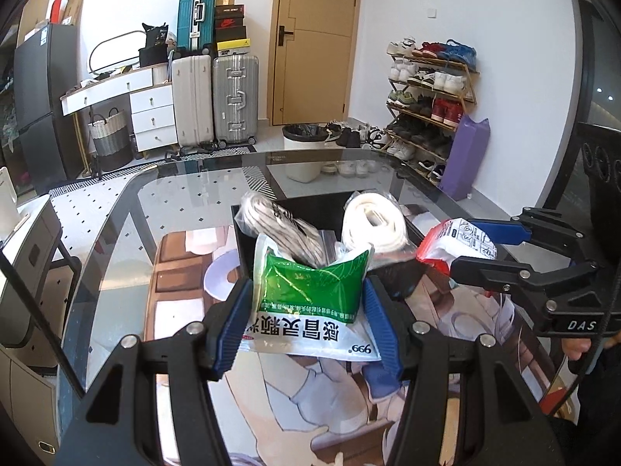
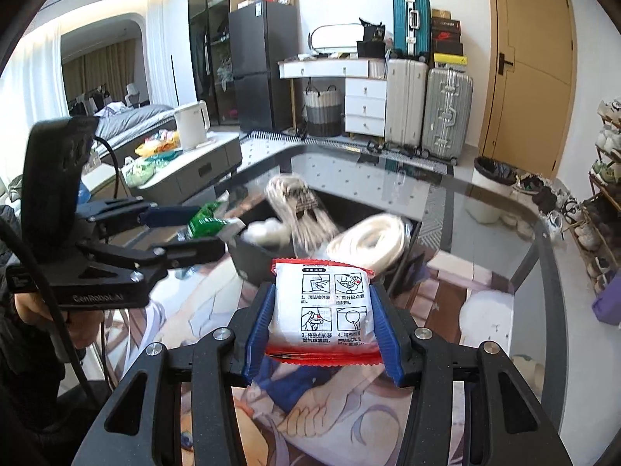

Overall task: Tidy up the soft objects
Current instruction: 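Lift and carry both packets over the black box with both tools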

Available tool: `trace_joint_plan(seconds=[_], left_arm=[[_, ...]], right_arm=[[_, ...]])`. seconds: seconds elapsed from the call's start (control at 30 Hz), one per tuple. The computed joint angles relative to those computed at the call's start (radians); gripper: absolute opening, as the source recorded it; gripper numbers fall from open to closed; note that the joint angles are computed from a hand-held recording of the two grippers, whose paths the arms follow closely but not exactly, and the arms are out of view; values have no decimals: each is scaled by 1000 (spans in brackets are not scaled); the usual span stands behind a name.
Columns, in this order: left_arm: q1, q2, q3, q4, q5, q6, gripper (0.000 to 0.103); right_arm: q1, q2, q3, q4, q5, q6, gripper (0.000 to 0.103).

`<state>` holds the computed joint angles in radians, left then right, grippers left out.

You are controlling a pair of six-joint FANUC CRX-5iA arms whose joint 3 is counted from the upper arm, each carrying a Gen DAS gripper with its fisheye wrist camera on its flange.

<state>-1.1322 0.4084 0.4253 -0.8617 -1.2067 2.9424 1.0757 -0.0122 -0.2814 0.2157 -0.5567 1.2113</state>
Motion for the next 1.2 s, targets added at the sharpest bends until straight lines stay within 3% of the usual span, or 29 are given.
trace_joint_plan(seconds=[0.37,0.7,0.83,0.93,1.2], left_arm=[[27,26,41,-18,-20,-6,57],[57,39,53,3,8,-19,57],[61,48,66,5,2,-23,57],[70,55,75,11,-2,-37,57],[88,56,67,27,10,-32,57]], right_arm=[[-28,74,76,-9,20,6,49],[-52,146,143,2,11,25,49],[-57,170,151,59,11,1,49],[-41,190,126,204,16,-73,49],[-53,256,199,139,-7,25,49]])
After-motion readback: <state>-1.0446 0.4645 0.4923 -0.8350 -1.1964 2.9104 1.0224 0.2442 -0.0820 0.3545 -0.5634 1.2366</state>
